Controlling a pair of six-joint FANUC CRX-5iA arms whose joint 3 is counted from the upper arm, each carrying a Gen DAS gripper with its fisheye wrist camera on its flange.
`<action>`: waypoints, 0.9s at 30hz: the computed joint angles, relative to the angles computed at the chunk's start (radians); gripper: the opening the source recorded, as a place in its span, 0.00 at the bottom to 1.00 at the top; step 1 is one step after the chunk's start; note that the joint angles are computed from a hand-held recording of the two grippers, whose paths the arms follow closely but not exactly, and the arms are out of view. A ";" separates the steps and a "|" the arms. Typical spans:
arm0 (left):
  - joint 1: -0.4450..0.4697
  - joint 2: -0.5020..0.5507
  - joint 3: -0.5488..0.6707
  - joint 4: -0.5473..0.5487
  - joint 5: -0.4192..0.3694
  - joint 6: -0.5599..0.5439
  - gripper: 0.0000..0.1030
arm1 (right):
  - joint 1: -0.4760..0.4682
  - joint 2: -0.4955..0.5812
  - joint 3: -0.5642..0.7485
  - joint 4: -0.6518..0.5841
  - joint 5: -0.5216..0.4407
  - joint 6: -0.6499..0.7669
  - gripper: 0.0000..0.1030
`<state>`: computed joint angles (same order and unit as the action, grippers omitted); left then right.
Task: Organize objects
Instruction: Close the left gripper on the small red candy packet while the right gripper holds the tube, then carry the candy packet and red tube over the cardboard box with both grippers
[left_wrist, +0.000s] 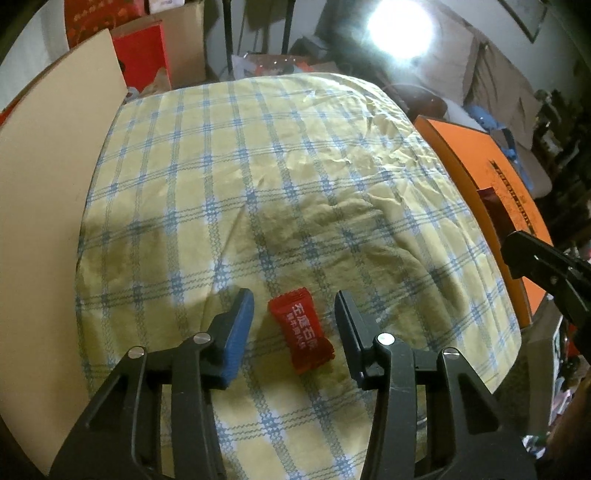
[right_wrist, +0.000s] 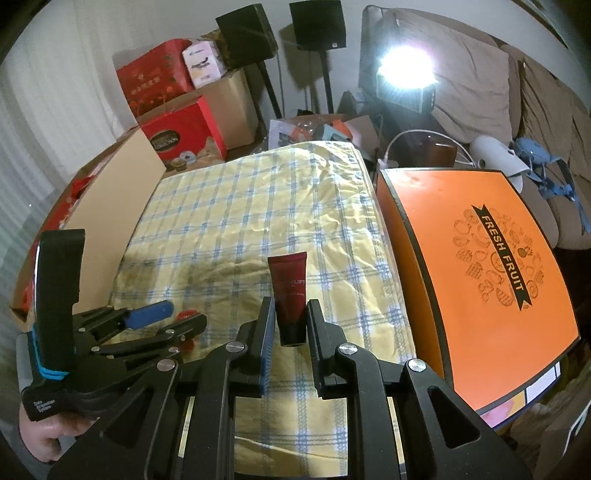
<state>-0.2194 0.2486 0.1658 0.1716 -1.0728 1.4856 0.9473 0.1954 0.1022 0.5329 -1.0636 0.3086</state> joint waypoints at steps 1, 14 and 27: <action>-0.002 -0.002 0.000 -0.007 0.001 0.003 0.39 | 0.001 0.001 -0.001 0.003 -0.001 -0.003 0.16; 0.007 -0.057 -0.070 0.014 0.080 -0.017 0.17 | 0.009 0.009 -0.011 0.015 0.020 -0.033 0.16; 0.052 -0.150 -0.092 0.042 0.170 -0.026 0.17 | 0.036 0.055 0.053 0.100 0.010 -0.036 0.16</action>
<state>-0.1678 0.0984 0.0737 0.2131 -0.9028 1.4598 0.9838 0.2500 0.1553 0.6329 -1.0541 0.2722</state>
